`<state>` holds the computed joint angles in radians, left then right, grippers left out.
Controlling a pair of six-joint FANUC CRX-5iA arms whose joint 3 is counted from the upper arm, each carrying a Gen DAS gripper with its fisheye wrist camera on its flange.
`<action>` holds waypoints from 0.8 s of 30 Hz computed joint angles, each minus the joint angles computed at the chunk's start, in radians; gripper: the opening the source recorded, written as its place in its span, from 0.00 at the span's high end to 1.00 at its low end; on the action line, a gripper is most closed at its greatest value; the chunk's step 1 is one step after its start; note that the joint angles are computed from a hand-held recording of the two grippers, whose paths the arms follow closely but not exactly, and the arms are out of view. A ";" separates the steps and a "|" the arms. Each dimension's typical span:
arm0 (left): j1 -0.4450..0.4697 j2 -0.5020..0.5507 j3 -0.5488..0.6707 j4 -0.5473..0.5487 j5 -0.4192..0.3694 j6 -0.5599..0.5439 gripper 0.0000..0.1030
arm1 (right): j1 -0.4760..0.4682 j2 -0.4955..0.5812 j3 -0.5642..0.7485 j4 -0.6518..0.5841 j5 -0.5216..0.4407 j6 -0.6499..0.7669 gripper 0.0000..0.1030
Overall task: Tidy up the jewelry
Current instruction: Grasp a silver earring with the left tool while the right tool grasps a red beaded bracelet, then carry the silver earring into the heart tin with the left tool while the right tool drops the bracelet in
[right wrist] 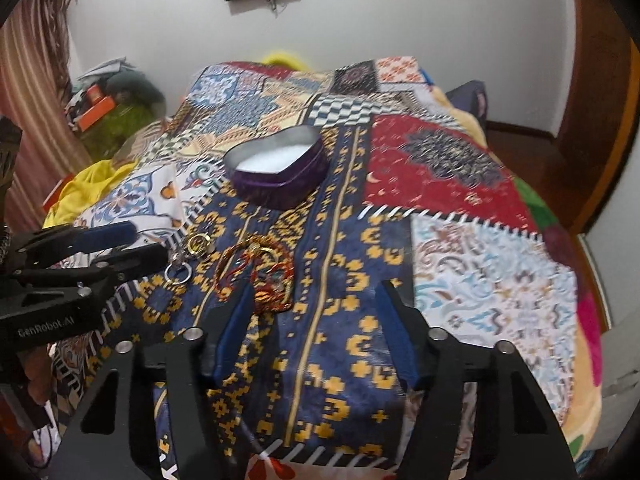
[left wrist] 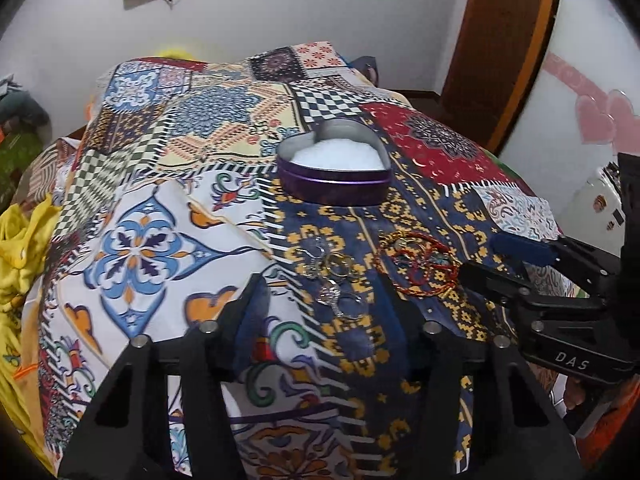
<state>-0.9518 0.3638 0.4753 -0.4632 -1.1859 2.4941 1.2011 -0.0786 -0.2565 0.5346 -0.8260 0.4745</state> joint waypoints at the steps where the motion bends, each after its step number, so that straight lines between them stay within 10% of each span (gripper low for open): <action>1: 0.005 0.003 -0.001 0.012 0.005 -0.010 0.58 | -0.002 0.005 0.006 -0.008 0.002 0.008 0.49; 24: 0.035 -0.007 -0.061 0.056 0.092 -0.019 0.88 | -0.004 0.039 0.045 -0.100 0.039 0.095 0.82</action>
<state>-0.9165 0.3567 0.4145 -0.4069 -1.0940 2.4747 1.1966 -0.0394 -0.2114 0.4342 -0.7868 0.5693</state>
